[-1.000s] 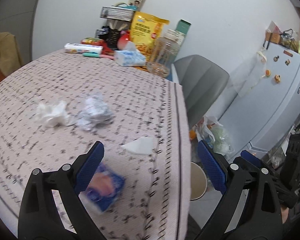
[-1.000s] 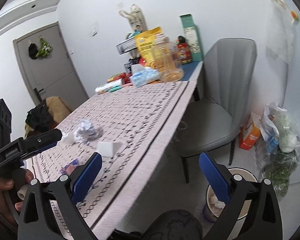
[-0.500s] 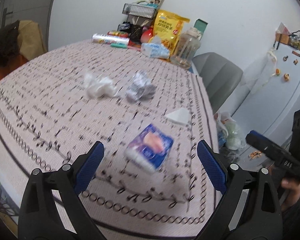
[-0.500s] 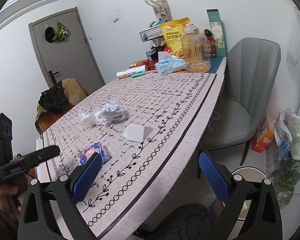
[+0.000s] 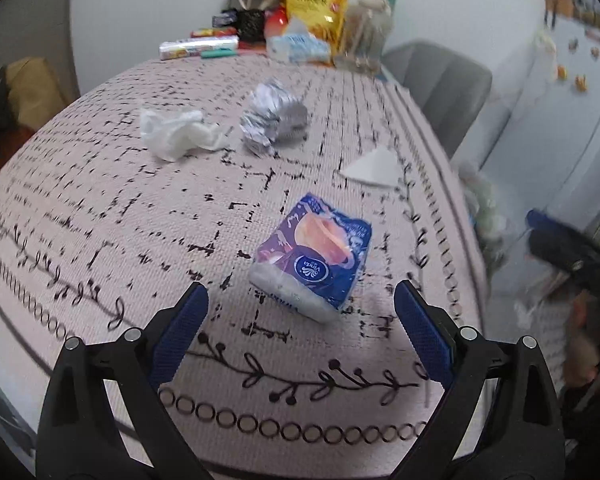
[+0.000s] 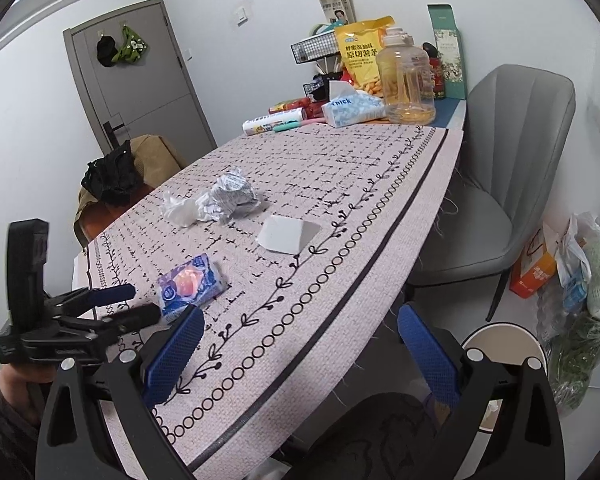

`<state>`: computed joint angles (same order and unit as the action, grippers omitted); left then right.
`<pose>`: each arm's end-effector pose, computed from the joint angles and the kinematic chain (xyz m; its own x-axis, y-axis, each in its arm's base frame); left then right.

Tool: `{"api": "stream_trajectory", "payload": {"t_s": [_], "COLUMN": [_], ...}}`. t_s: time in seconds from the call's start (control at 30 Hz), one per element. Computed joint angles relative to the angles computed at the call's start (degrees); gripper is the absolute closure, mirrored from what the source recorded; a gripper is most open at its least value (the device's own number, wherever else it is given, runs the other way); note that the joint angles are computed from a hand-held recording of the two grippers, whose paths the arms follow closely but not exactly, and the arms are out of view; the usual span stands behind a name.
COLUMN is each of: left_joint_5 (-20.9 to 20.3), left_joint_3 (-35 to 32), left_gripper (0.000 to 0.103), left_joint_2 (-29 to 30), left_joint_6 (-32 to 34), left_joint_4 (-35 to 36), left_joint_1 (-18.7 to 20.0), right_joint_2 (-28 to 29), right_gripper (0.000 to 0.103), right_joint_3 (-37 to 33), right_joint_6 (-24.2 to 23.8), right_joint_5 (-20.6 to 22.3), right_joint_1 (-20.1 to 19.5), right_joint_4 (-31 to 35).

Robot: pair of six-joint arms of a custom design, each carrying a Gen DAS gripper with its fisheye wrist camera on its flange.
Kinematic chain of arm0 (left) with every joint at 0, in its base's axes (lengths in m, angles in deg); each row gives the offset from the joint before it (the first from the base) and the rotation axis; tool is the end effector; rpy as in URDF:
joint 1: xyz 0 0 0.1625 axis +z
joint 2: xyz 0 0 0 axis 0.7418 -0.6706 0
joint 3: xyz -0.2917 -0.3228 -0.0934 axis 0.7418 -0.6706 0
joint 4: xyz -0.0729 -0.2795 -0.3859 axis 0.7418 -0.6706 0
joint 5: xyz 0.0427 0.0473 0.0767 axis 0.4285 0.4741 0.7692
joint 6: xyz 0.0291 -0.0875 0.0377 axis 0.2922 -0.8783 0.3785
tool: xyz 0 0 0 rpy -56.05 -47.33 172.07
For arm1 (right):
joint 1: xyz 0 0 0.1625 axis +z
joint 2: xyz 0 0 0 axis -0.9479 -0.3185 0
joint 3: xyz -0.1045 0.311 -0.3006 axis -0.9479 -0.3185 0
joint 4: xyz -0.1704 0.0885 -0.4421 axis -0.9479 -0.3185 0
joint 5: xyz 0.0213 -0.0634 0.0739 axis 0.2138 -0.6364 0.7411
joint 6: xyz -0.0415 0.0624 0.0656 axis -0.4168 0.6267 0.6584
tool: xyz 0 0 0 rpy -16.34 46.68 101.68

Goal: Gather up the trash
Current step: 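Grasp the blue-white wipes packet with the left tool while the right tool approaches the white paper scrap, then grasp the white paper scrap with the right tool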

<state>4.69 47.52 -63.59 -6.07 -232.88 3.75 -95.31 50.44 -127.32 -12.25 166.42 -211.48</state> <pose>-0.2890 -0.7167 0.1931 -0.7738 -0.2110 -0.5973 0.2895 0.7209 -0.6297 0.2020 -0.7994 0.2612 -0.6879 -0.6457 0.3315 -0.7254 0.5962 -0.3440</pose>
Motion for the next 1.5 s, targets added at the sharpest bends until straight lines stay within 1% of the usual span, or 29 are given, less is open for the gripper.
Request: {"api": "stream_trajectory", "payload": {"t_s": [0.1,0.2,0.27,0.3,0.37,0.47,0.53,0.63,0.73,0.97,1.17,1.3,1.4,1.5], "left_joint_5": [-0.9,-0.8,0.0,0.0,0.6,1.8,2.4,1.6,2.9,5.6,7.0,7.9,8.4,8.7], "left_joint_3": [-2.2,-4.7,-6.2,-7.4,-8.6,-9.6,-9.5,-8.0,-6.1,-0.1,3.4,5.2,5.9,6.6], "left_gripper": [0.010,0.010,0.011,0.014,0.018,0.032,0.046,0.052,0.057,0.059,0.059,0.059,0.059,0.059], "left_joint_2": [1.1,2.4,3.3,3.9,4.7,5.3,5.1,4.0,2.8,-1.7,-4.6,-6.1,-6.8,-7.4], "left_joint_6": [-0.3,0.1,0.4,0.5,1.3,2.2,1.8,1.7,0.6,-2.8,-4.8,-6.1,-6.8,-7.3], "left_joint_4": [3.2,5.5,7.2,8.8,9.9,10.5,9.9,7.1,4.1,-2.0,-4.1,-5.2,-5.4,-5.7], "left_joint_1": [0.9,1.3,1.5,1.7,1.7,1.8,1.8,1.9,1.8,1.4,1.1,0.9,0.7,0.6], "right_joint_2": [0.6,1.4,1.6,1.7,1.8,2.3,2.8,3.6,4.6,7.4,10.9,14.0,16.8,18.7], "right_gripper": [0.008,0.008,0.008,0.008,0.008,0.008,0.008,0.008,0.008,0.008,0.008,0.008,0.008,0.008], "right_joint_3": [-1.1,-2.2,-2.5,-2.7,-2.8,-3.3,-3.9,-4.7,-5.7,-7.9,-10.9,-13.8,-16.4,-18.7], "right_joint_6": [0.8,1.5,1.6,1.6,1.4,1.0,0.8,0.2,-0.3,-2.7,-4.4,-5.3,-7.0,-6.7], "right_joint_5": [-0.9,-1.8,-2.1,-2.1,-2.2,-2.6,-2.9,-3.4,-3.7,-4.4,-6.4,-9.3,-12.7,-14.9], "right_joint_1": [-0.4,-0.6,-0.6,-0.6,-0.5,-0.3,0.0,0.6,1.3,3.5,5.7,6.8,7.6,7.7], "right_joint_4": [0.3,0.9,0.9,1.0,1.0,1.1,1.3,1.6,2.3,3.6,4.6,5.3,4.6,4.6]}}
